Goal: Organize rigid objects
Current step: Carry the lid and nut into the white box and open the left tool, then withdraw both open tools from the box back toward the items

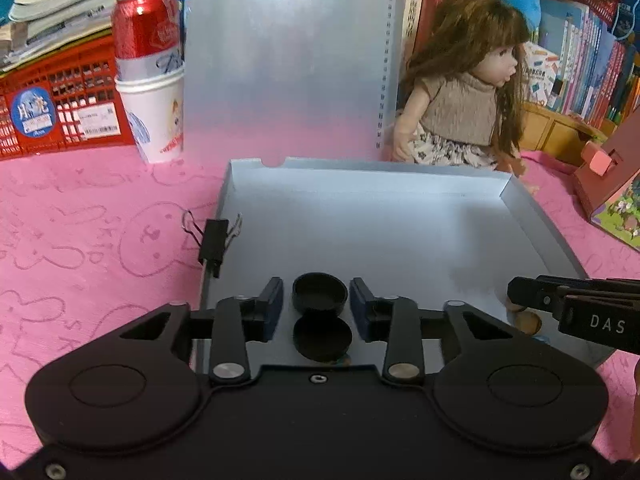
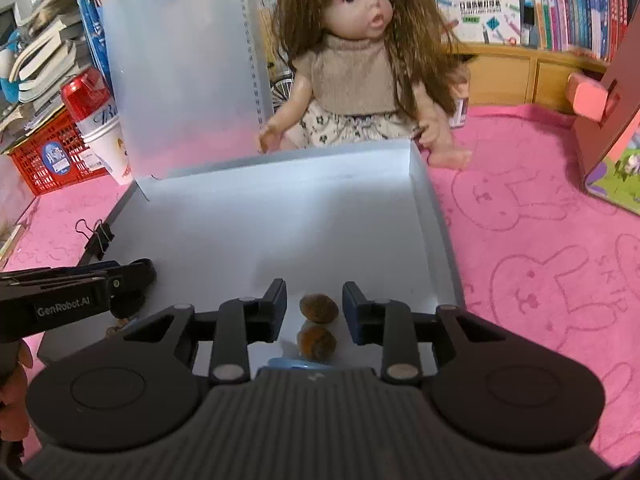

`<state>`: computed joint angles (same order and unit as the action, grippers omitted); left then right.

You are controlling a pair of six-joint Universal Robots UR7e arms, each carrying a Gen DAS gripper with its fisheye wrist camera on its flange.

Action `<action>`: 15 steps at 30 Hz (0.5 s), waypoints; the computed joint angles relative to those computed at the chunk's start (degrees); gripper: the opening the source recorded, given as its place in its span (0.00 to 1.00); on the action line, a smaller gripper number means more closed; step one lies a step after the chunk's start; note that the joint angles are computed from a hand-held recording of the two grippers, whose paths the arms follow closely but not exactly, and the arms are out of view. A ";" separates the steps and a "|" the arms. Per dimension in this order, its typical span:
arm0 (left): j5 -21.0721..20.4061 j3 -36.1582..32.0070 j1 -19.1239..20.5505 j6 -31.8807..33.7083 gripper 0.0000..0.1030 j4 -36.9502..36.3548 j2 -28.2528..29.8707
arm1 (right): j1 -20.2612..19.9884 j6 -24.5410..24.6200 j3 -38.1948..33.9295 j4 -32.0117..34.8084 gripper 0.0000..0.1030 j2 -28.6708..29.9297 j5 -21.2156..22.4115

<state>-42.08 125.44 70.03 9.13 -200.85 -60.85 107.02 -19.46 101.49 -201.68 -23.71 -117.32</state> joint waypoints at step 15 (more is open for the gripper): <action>-1.20 16.67 -7.51 -1.42 0.62 -7.55 -10.12 | 2.20 -15.33 15.14 -18.24 0.73 -4.94 6.91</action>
